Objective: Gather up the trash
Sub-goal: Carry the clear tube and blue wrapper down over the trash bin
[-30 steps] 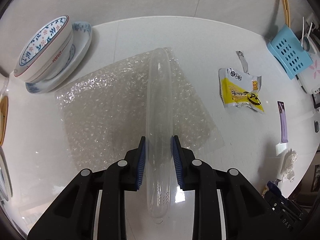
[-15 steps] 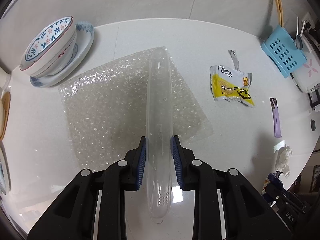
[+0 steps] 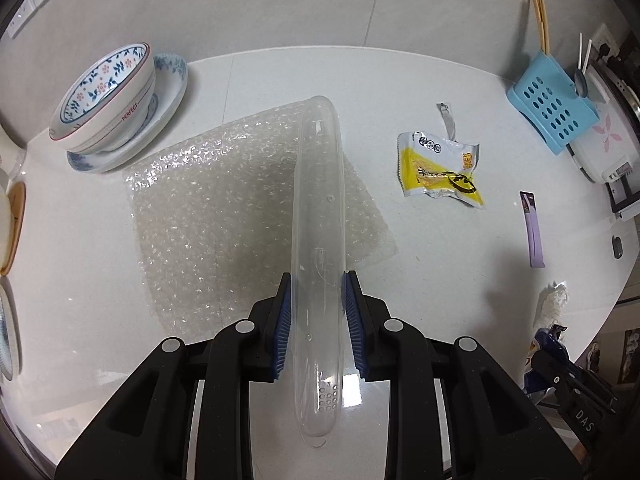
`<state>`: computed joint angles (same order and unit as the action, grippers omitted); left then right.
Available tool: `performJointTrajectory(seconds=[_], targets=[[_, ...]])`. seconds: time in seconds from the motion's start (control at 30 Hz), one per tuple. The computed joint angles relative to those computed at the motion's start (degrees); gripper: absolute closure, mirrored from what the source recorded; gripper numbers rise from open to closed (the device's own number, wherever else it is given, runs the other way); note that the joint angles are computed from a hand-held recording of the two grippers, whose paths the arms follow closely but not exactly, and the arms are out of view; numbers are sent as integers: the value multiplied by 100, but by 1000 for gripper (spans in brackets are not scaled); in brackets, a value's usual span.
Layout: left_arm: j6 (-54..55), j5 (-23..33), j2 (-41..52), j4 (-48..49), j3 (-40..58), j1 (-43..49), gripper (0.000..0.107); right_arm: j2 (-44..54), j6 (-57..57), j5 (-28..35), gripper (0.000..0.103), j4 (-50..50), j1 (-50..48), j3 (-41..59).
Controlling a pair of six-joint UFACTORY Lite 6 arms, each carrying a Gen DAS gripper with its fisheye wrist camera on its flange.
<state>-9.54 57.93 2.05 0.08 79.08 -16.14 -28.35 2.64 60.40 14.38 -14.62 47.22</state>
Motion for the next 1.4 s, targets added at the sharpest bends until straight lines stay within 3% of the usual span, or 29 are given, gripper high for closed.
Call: performJointTrajectory(seconds=[1.4], targets=[[-1405, 761, -2708, 470, -1815, -1142, 82, -2095, -1505, 1404, 80, 197, -958, -283]])
